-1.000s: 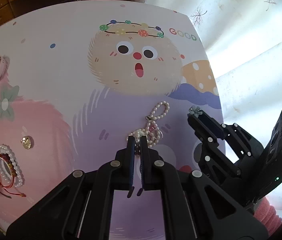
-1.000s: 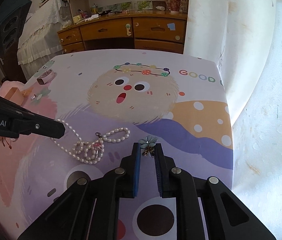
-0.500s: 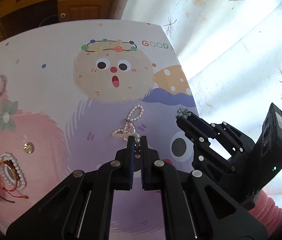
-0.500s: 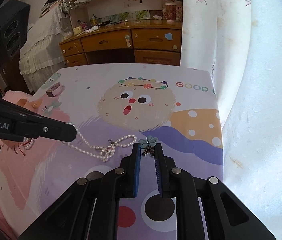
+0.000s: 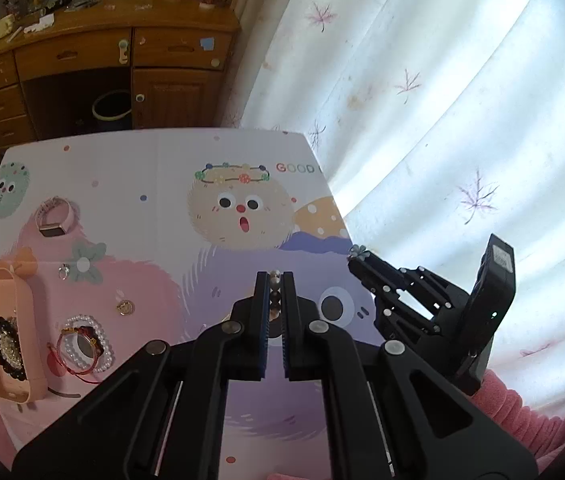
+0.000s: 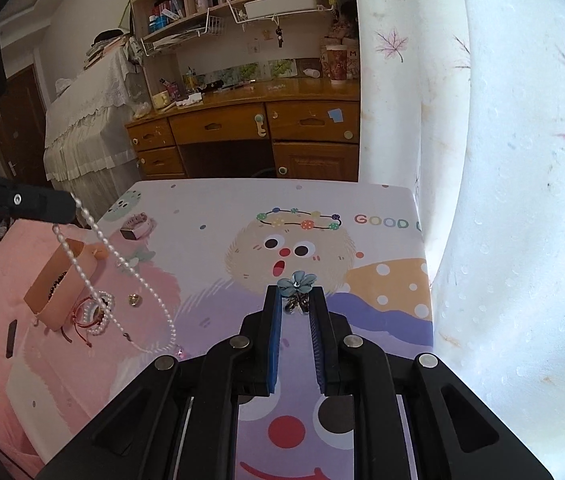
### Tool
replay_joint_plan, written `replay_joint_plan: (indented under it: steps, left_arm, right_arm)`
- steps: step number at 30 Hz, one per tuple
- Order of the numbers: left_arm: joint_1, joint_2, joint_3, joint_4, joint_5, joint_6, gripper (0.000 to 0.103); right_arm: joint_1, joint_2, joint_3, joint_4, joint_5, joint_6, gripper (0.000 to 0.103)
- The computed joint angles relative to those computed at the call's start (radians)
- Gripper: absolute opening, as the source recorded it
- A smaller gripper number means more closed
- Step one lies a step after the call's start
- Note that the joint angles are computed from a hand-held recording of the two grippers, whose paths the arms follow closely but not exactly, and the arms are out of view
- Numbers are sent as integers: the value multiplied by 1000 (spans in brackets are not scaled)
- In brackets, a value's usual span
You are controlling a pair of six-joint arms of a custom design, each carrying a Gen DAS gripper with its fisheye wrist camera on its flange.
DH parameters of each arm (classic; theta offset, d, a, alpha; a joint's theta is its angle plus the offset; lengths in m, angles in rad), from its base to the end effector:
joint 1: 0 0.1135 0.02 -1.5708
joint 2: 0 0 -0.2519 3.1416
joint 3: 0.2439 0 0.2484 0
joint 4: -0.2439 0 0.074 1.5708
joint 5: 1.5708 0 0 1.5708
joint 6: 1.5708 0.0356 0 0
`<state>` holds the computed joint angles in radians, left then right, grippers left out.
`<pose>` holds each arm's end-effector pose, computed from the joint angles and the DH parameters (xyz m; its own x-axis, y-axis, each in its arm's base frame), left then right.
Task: Organize jewelry
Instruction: 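Lift the pearl necklace with the left tool while the right tool carries the brooch toward the box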
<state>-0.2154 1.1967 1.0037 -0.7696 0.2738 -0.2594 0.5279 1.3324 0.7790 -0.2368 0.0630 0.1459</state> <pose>0.2303 -0.0603 0.2718 -0.8664 -0.0632 -0.4954 0.1391 0.9221 -0.3610 0.2380 0.1362 0.2048 -0.6748 -0.2255 -0.7027 -0.3703 0.9271 0.0581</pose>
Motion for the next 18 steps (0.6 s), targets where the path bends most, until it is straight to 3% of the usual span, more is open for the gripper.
replay_joint_plan:
  steps: [5,10,18]
  left_arm:
    - [75,-106,91,-121,31,69,3]
    - [222,-172,205,-260,132,156,3]
    - [616,-169,433,-539,380,470,3]
  right_arm:
    - [114,-65,50,-83,67,47,14]
    - [267,-59,139,-146,158,83,14]
    - [489,84,377,-228,256,158,14]
